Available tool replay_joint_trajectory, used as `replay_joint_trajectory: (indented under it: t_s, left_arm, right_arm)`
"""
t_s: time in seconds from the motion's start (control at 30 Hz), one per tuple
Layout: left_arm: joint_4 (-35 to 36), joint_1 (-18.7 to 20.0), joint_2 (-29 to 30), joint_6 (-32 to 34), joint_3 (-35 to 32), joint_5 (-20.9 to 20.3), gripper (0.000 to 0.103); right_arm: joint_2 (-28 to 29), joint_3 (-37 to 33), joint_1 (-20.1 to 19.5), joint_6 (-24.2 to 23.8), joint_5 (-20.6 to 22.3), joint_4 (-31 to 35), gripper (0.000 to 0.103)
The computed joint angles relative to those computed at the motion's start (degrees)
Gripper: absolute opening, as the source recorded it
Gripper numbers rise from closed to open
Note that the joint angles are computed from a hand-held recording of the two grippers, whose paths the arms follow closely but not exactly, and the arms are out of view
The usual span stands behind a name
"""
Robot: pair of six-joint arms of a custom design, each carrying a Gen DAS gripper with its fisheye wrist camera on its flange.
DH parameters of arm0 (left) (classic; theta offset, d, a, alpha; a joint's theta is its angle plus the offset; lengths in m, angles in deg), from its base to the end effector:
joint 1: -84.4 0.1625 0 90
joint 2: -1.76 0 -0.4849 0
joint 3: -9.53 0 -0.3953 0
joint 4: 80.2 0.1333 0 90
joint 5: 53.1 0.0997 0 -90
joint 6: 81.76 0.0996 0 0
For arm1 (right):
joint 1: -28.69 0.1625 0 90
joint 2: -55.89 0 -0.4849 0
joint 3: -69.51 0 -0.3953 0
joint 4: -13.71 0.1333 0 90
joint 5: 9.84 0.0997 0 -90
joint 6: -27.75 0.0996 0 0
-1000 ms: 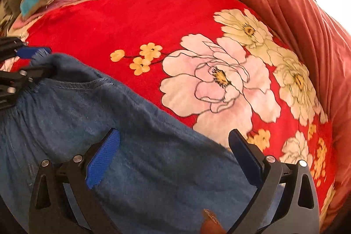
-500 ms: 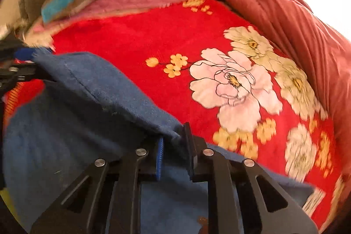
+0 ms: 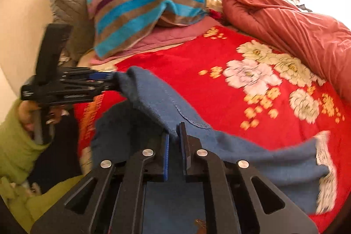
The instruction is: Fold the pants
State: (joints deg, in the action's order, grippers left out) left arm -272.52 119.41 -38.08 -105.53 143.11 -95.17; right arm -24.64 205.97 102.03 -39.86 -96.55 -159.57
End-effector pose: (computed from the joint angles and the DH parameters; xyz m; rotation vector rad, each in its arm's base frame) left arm -0.2538 -0.4308 0.0276 0.5820 2.3875 -0.8351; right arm 0.0083 -0.4570 0.2708 1.2261 -2.5279 0.5610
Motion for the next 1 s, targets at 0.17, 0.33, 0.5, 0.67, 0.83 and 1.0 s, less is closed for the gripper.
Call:
replay_joint_trajectory:
  t_s: [0.17,0.33,0.5,0.67,0.83,1.0]
  left_arm:
    - [0.6,-2.6,-0.7,-4.0,4.1,0.0,0.028]
    - [0.8,-3.7,-0.9,-7.6,6.8,-0.4,0.028]
    - [4.1,-3.7,-0.9,-10.2,7.2,-0.7,0.032]
    - [6.6,-3.9,-1.7,-14.0,8.8,-1.1,0.042]
    - [8.8,-6.1,-4.0,-19.5,11.7,-1.5,0.045]
    - [6.1,-9.7,-6.1,-24.9,14.0,-0.7,0.038]
  right_arm:
    - [-3.7,5.3,-0.9,-1.8,-1.4,2.3,0.007]
    - [-4.4,10.2,-1.3,-4.6,-3.7,0.4,0.007]
    - [-0.8,12.0,-1.8,-4.0,-6.9,-3.6,0.008]
    - [2.7,13.5,-2.1,-3.7,-10.2,-8.8,0.008]
    - [2.4,13.4,-2.2,-3.8,-10.0,-7.7,0.010]
    - [1.2,12.5,-2.9,-3.8,-9.7,-2.6,0.017]
